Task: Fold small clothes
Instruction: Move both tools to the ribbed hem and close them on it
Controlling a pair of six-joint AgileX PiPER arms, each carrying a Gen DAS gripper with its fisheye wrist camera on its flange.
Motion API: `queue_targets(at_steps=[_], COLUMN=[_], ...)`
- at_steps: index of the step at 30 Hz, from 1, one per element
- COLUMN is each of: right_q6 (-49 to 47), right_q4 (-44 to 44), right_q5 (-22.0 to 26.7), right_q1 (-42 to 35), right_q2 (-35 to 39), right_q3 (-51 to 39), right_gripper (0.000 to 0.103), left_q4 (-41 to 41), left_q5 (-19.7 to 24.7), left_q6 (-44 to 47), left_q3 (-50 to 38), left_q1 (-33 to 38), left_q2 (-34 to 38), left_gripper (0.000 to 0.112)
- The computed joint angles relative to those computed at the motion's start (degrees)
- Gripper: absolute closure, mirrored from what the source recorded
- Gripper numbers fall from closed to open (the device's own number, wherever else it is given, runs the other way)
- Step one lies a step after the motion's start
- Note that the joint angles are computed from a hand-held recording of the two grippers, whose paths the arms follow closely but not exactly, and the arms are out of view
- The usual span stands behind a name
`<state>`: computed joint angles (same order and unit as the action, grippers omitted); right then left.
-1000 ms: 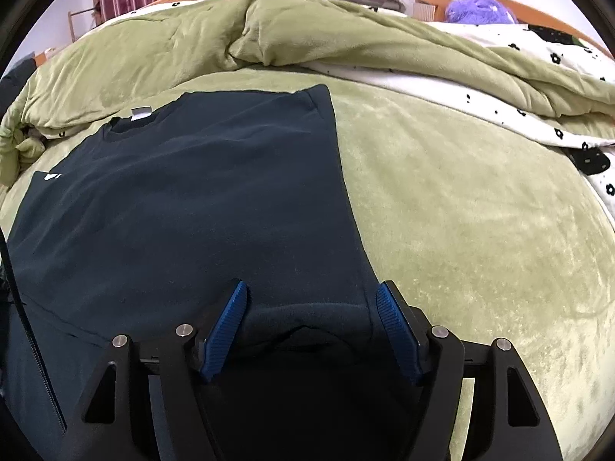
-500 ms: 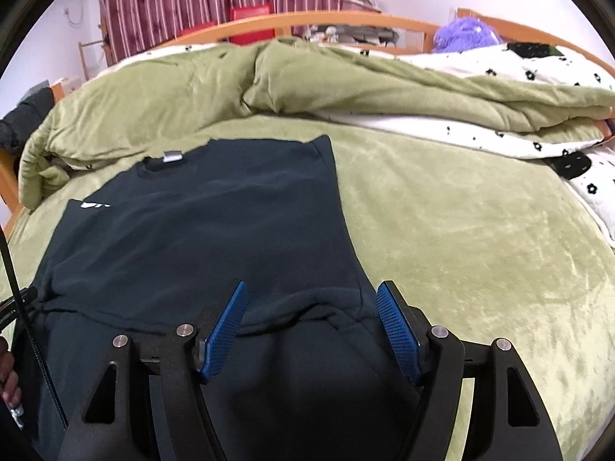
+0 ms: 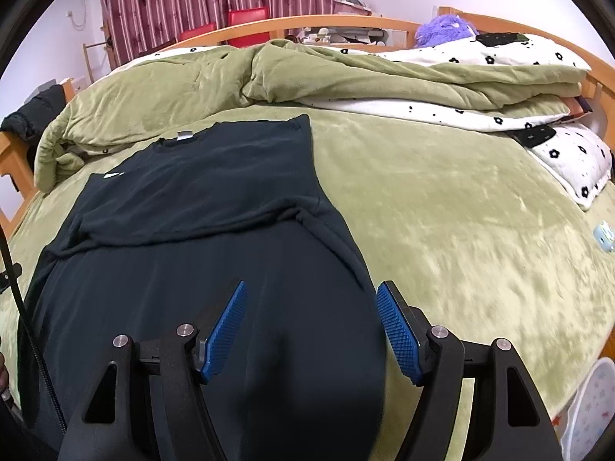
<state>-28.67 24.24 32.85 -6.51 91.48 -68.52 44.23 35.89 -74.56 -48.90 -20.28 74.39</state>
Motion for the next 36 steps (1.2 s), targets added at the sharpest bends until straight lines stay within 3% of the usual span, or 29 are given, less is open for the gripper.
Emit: queue_targets(at_steps=[5,17,21,24,28,31,33,35,36], right_q6=[-3.62,-12.86,-13.33,-13.88,-13.40,-11.87,-8.78,-7.84,-8.68], right_q4=[2.22,5.81,5.78,6.03,5.89,4.13,0.87,0.18,1.13], right_q5=[1.91,7.23,7.71,8.93,10.16,8.36,6.62,6.86,7.03], right_q1=[-2.37,-7.60,-8.38,-9.59,-9.93,-7.80,-5.55,-5.18,-5.53], right_q2=[-4.69,-14.86,-16.60,-16.24,-15.45,-15.39,-14.47,-13.07,-12.84], right_q3=[5.28,18.09,20.66,22.03,23.22,24.32,24.51,24.07,23.99], right_gripper=[0.034,0.034,0.034,0.034,0.034,0.034,0.034,0.035,0.040], left_q4=[3.44,-5.23,-7.68,-10.33,-12.06,-8.44,-8.60,-8.62,-8.38], left_q5=[6.32,16.74,15.14,10.13,3.75,2.94,2.53,2.37,2.92], left_q6=[-6.28,-9.51,-9.05,-6.18,-4.04,-8.58,-8.42,-8.95,-9.97], left_q3=[7.33,22.75,25.42,27.42,28.68,28.62,28.30,28.23,28.19], left_q1=[-6.69,-19.33,-20.23,-17.97,-16.12,-18.08,-17.29,-16.65,-16.52], left_q2=[-8.99,-28.82,-31.03,-31.27,-27.06,-23.86,-23.36,-23.49,-23.70], left_gripper=[0.051,0.052,0.052,0.052,0.052,0.053,0.057,0.071,0.076])
